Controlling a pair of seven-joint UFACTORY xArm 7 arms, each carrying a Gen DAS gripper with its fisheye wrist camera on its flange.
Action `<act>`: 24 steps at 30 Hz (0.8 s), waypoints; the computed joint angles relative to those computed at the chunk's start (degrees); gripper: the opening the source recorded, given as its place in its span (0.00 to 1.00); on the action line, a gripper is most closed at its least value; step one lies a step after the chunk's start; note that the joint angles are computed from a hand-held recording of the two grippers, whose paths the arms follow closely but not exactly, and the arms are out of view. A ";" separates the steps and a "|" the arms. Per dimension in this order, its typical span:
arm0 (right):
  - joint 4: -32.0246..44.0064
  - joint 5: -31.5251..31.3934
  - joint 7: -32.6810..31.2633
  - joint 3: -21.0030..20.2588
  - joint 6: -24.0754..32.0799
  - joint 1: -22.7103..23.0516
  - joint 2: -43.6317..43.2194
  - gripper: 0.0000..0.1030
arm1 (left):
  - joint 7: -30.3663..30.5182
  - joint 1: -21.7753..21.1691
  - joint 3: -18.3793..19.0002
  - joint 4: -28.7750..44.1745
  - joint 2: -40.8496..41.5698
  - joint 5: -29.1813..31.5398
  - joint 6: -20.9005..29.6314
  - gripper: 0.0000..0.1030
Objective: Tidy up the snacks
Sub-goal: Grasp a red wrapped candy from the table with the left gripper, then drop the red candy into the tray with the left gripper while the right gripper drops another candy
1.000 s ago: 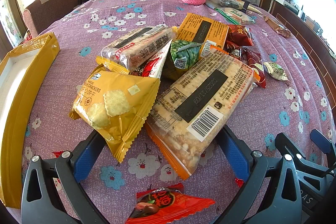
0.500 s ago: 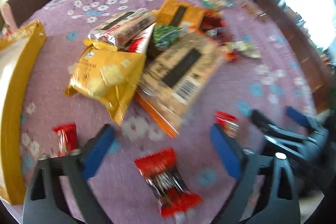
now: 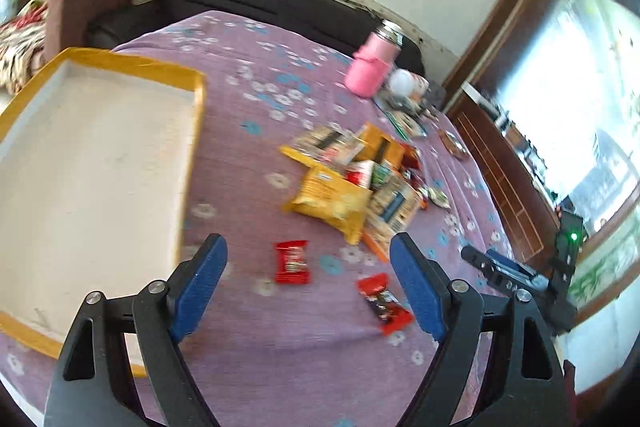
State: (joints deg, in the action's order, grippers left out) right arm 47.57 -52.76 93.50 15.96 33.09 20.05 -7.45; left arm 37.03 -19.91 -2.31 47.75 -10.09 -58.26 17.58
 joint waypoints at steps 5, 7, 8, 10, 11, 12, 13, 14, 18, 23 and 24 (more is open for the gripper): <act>5.56 2.64 -4.76 -0.97 -3.50 1.83 7.07 0.66 | 3.76 0.26 0.66 -1.40 -0.87 -1.33 4.42 0.56; 7.60 2.97 -4.80 -1.92 -3.41 3.29 9.61 0.63 | 4.17 -0.30 -0.49 -1.68 -0.73 -0.22 4.66 0.56; 8.38 3.49 -5.09 -2.50 -3.44 3.94 10.74 0.59 | 4.34 -0.60 -0.82 -1.50 -0.40 0.21 5.24 0.56; 10.15 5.48 -6.51 -3.62 -2.81 5.11 12.70 0.52 | 4.74 -0.83 -1.16 -1.21 -0.04 0.92 6.51 0.56; 10.64 6.39 -7.02 -4.14 -2.62 5.68 13.44 0.44 | 4.80 -1.04 -1.60 -1.10 0.39 1.33 6.44 0.56; 10.79 7.20 -7.40 -4.66 -2.98 6.11 13.99 0.37 | 4.33 -1.21 -2.17 -0.93 0.94 2.14 6.24 0.56; 10.92 6.10 -6.57 -5.31 -2.23 6.85 14.11 0.32 | 3.69 -1.34 -2.58 -0.65 1.58 2.87 6.40 0.56; 11.14 5.73 -6.65 -5.54 -0.59 7.58 14.12 0.21 | 3.36 -1.42 -2.81 -0.57 1.86 3.10 6.63 0.56; 8.31 5.27 -5.80 -6.50 -3.46 7.52 12.23 0.19 | 0.81 -1.97 -4.55 0.27 3.92 6.30 6.81 0.49; 2.73 3.23 -1.77 -6.42 -8.60 5.57 8.35 0.19 | -5.41 -2.71 -6.95 2.61 7.32 13.39 5.61 0.44; 1.86 2.96 -1.14 -6.15 -9.17 5.09 7.66 0.19 | -7.36 -2.80 -7.39 3.43 8.42 15.23 5.38 0.44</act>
State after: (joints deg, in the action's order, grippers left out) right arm 49.43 -49.80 92.36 9.81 23.92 25.14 0.21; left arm 29.66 -22.72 -9.69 51.18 -1.67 -43.04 22.96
